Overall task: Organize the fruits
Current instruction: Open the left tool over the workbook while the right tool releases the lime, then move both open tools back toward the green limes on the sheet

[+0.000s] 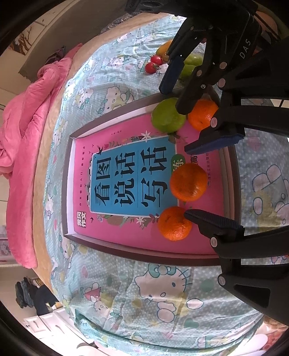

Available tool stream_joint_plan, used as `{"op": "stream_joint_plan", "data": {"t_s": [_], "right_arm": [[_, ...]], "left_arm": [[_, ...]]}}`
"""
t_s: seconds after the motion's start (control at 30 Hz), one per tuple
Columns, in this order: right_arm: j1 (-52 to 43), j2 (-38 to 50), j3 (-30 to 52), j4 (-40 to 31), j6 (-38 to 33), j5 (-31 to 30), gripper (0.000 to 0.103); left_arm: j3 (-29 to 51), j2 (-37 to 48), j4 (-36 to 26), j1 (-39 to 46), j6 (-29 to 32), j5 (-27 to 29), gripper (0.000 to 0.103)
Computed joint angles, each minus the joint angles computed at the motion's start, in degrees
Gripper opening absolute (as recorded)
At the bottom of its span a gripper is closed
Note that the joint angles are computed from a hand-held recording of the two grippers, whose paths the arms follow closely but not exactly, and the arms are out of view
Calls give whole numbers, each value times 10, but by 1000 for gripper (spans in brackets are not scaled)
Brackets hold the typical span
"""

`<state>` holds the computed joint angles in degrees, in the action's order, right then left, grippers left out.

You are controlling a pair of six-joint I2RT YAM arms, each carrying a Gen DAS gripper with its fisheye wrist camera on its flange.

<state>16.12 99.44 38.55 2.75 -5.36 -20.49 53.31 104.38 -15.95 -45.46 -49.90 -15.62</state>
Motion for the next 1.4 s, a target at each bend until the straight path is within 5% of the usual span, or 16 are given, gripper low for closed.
{"op": "stream_joint_plan", "data": {"t_s": [0.43, 1.4], "right_arm": [[-5, -20, -15, 16, 3, 0, 60], [-109, -104, -44, -17, -30, -41, 62]], "left_arm": [[-3, -14, -9, -2, -15, -22, 70], [46, -27, -38, -47, -2, -40, 71]]}}
